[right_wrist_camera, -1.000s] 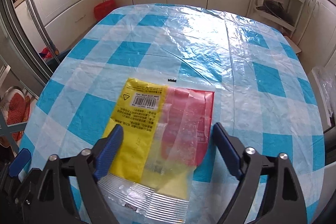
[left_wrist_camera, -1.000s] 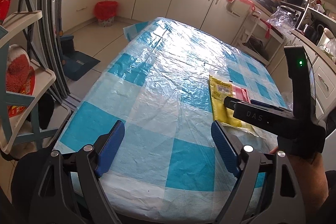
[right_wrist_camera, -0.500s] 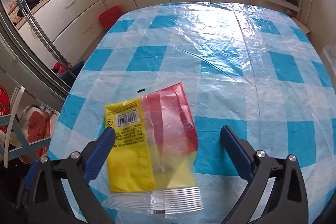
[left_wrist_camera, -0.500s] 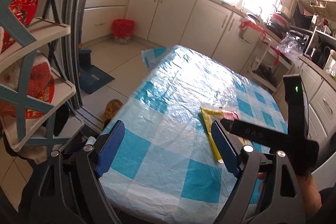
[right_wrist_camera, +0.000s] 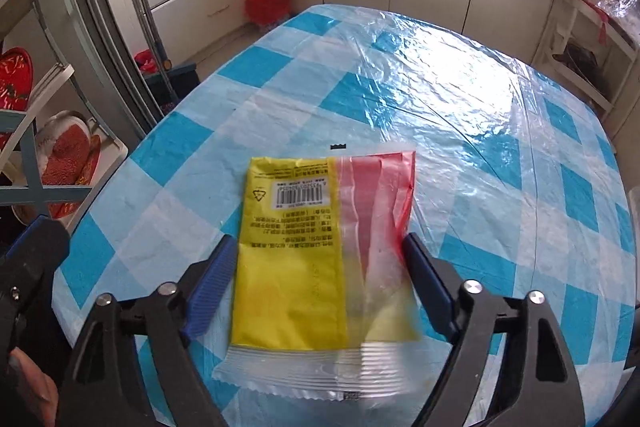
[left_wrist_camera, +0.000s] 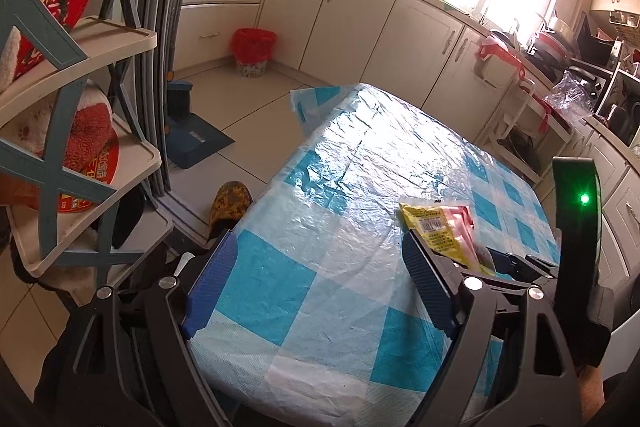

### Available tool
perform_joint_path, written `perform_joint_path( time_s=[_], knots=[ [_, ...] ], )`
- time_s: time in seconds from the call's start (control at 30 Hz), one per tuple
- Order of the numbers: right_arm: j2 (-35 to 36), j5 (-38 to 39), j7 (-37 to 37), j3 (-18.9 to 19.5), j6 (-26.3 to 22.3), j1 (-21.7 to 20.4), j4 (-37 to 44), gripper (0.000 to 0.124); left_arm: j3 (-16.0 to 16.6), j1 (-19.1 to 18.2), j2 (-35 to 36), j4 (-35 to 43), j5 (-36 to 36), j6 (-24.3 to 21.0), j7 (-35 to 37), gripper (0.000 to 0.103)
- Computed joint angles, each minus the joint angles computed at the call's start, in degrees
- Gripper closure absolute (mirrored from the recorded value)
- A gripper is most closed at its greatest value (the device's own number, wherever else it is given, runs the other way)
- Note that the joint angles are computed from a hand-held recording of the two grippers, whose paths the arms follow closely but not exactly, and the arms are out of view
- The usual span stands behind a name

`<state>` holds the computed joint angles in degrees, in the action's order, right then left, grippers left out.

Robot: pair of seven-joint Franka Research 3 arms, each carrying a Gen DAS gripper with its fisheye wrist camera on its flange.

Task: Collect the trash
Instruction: 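Grasp the yellow-and-red packet with the right tool and lift it, then carry the packet with the right tool toward the yellow bin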

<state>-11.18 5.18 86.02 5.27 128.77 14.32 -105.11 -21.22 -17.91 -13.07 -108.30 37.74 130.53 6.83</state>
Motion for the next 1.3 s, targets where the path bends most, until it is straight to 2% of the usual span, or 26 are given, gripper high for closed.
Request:
perform_joint_path(
  time_s=[0.13,0.23,0.4,0.57,0.83,1.3],
  knots=[
    [-0.4,0.9,-0.8,-0.4,0.5,-0.1,-0.2,0.086,0.1,-0.1,0.2,-0.1,-0.4,-0.1,0.5,0.023],
    [-0.4,4.8,-1.8,-1.5,0.2,-0.2,0.0,0.099,0.1,-0.2,0.4,0.0,-0.5,-0.2,0.7,0.023],
    [-1.2,10.4,-2.3,-2.9,-0.5,-0.8,-0.5,0.11,0.4,-0.7,1.5,0.5,-1.7,-0.1,2.4,0.023],
    [-3.0,12.7,-2.7,-3.5,-0.2,-1.8,-1.6,0.113,0.7,-1.4,3.1,1.5,-2.8,-0.1,4.7,0.023],
    [-6.6,13.6,-3.5,-4.7,1.0,-3.8,-3.7,0.114,0.2,-2.9,5.6,4.8,-0.4,-3.3,6.2,0.023],
    [-12.9,15.7,-3.7,-6.5,2.0,-6.9,-9.8,0.114,1.4,-3.4,6.0,4.6,-2.4,-1.1,8.4,0.022]
  ],
)
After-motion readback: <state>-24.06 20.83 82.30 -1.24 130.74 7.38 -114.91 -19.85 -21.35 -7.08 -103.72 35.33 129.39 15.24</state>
